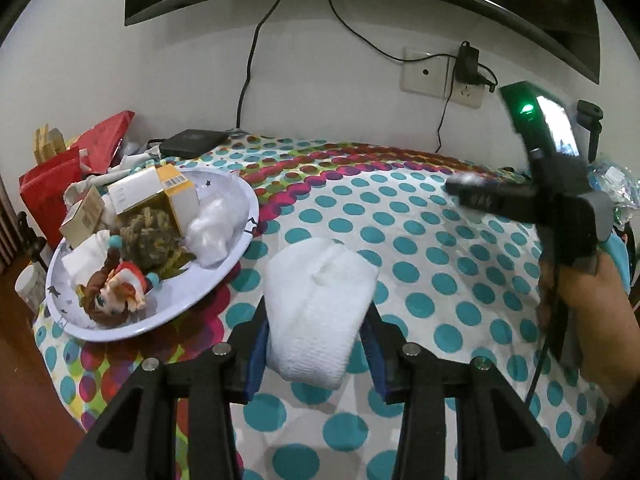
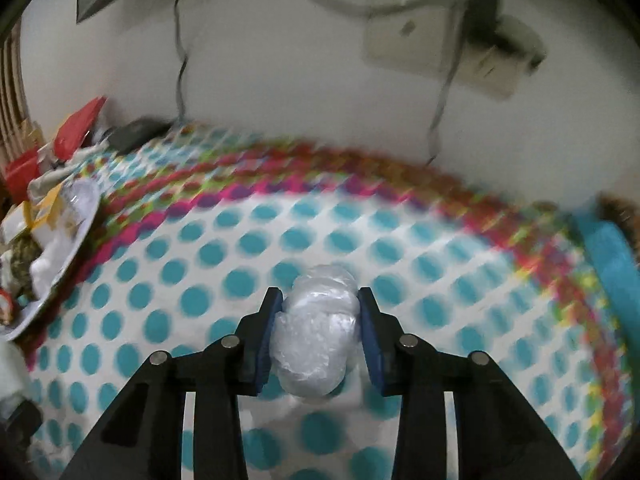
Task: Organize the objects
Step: 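Grasp the second clear plastic bag with the right gripper while the left holds the cloth, then lower the white cloth onto the plate and open the left gripper while the right holds the bag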
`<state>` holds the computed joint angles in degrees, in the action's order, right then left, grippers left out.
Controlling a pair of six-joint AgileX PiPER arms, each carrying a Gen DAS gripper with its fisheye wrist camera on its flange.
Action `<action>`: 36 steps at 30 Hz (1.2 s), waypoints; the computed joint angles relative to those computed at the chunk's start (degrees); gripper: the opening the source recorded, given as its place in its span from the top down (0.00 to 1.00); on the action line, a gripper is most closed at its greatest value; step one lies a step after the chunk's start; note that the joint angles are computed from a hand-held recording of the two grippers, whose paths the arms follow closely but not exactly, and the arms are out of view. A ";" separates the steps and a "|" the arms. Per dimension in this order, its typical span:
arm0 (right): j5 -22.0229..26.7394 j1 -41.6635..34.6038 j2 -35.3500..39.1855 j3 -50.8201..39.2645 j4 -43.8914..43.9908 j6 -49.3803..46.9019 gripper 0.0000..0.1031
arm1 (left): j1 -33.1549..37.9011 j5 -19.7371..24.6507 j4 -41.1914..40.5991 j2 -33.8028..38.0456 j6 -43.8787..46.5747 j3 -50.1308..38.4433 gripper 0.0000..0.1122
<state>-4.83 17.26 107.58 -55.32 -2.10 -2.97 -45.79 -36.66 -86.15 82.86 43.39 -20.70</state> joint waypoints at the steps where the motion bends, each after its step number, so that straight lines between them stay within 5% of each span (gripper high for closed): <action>1: -3.32 -0.71 -1.06 1.90 0.13 -0.87 0.66 | -1.64 -1.51 -0.97 -0.58 -0.12 0.47 0.62; 6: -19.58 -3.57 -7.91 13.97 1.32 -1.59 0.65 | -6.08 -8.39 -3.96 -2.44 -2.30 2.22 0.62; 13: -25.57 -0.27 -12.41 20.55 6.45 -9.45 0.65 | -1.87 -6.73 -5.32 -3.98 -1.86 3.89 0.62; 20: -24.44 1.93 -11.35 19.59 8.88 -13.48 0.65 | 10.87 -6.69 -6.39 -6.30 6.57 1.76 0.62; 32: -23.91 2.03 -10.90 19.24 7.90 -12.87 0.65 | 33.45 0.60 -0.85 -0.18 18.11 -6.39 0.62; 36: -23.34 2.11 -10.88 19.00 7.82 -12.82 0.64 | 37.77 5.77 3.58 2.61 15.86 -7.22 0.49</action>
